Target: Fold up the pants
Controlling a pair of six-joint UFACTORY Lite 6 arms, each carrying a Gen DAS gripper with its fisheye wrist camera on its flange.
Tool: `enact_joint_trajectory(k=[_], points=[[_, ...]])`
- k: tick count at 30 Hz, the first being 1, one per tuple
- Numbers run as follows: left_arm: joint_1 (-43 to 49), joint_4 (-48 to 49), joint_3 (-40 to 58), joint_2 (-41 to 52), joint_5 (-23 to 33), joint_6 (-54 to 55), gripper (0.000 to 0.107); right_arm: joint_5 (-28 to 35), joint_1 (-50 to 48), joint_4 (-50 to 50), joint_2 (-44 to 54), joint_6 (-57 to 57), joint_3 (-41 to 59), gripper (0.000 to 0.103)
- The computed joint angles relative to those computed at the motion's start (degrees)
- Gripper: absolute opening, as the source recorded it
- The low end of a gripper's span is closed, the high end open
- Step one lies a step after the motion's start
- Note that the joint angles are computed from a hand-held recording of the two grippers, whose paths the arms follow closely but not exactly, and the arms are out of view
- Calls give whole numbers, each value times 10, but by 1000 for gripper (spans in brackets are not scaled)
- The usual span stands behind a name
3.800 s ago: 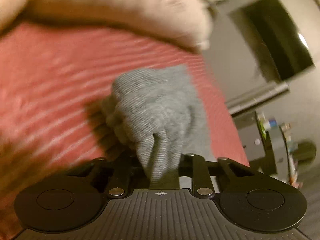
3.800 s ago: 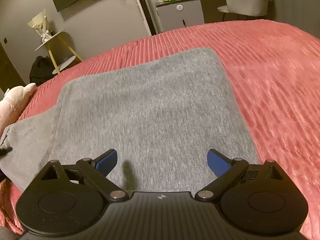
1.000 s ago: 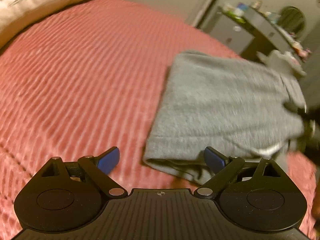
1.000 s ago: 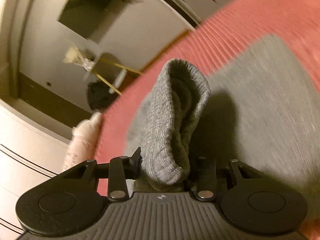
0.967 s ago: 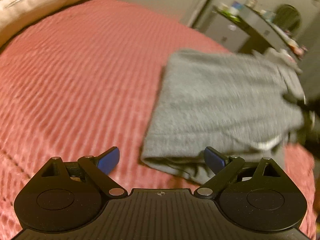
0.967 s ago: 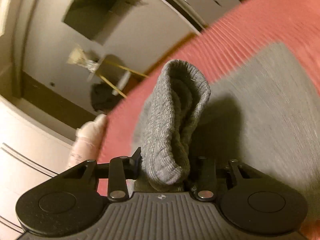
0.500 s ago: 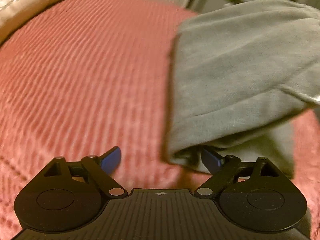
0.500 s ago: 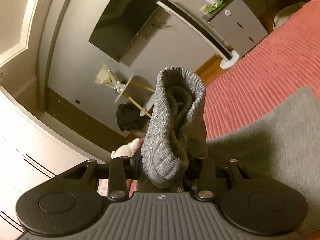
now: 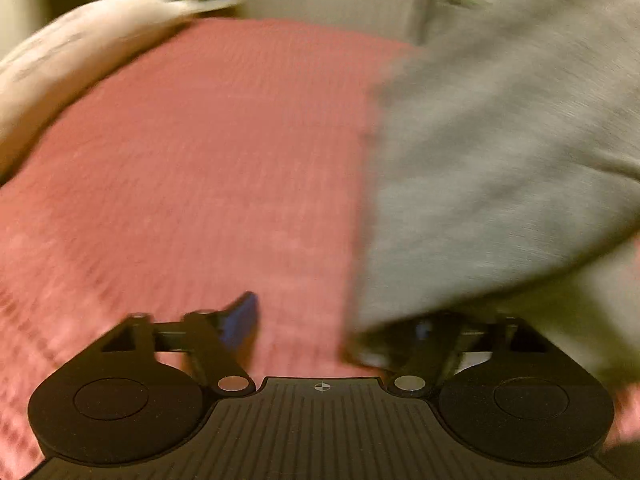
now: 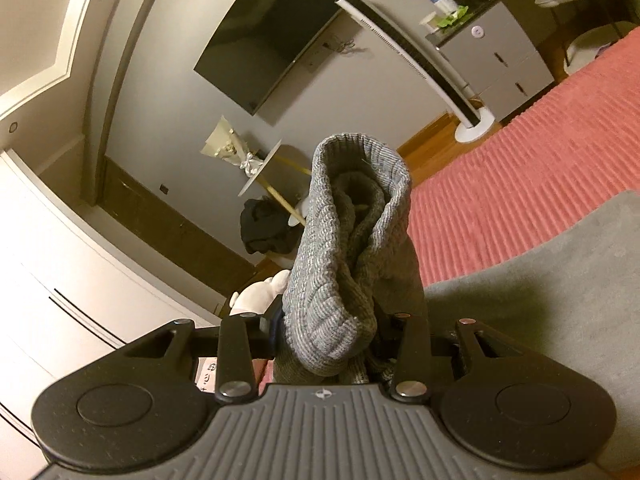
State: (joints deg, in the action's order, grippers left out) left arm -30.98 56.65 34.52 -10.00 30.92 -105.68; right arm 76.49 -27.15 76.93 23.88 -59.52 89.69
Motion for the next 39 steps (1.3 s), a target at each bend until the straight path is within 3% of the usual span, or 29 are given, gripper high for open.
enact_joint_trajectory(k=[2, 7, 9, 14, 19, 23, 25, 27, 32, 35, 39], points=[[37, -24, -23, -28, -53, 6, 76, -3, -10, -5, 3, 3, 1, 39], [21, 15, -63, -89, -67, -23, 71, -10, -37, -24, 25, -7, 10, 39], [-4, 65, -97, -140, -70, -68, 80, -8, -46, -25, 39, 0, 17, 39], [-24, 26, -83, -138, -87, 9, 89, -3, -52, -14, 44, 5, 25, 39], [-134, 107, -53, -98, 2, -23, 96, -4, -40, -9, 30, -1, 17, 39], [-174, 107, 16, 19, 80, -33, 95, -2, -41, -7, 26, -5, 9, 39], [-145, 81, 45, 56, 72, -19, 87, 4, -47, -6, 24, -10, 3, 39], [-116, 90, 23, 33, 33, -48, 69, 9, -53, -7, 29, -10, 12, 39], [-93, 100, -36, -48, 13, -77, 53, 14, -79, -9, 56, -13, 41, 39], [-113, 85, -50, -71, 33, -69, 48, -5, -94, -22, 83, -21, 55, 39], [-108, 62, -48, -68, 42, -51, 45, -81, -96, -54, 103, -68, 37, 39]])
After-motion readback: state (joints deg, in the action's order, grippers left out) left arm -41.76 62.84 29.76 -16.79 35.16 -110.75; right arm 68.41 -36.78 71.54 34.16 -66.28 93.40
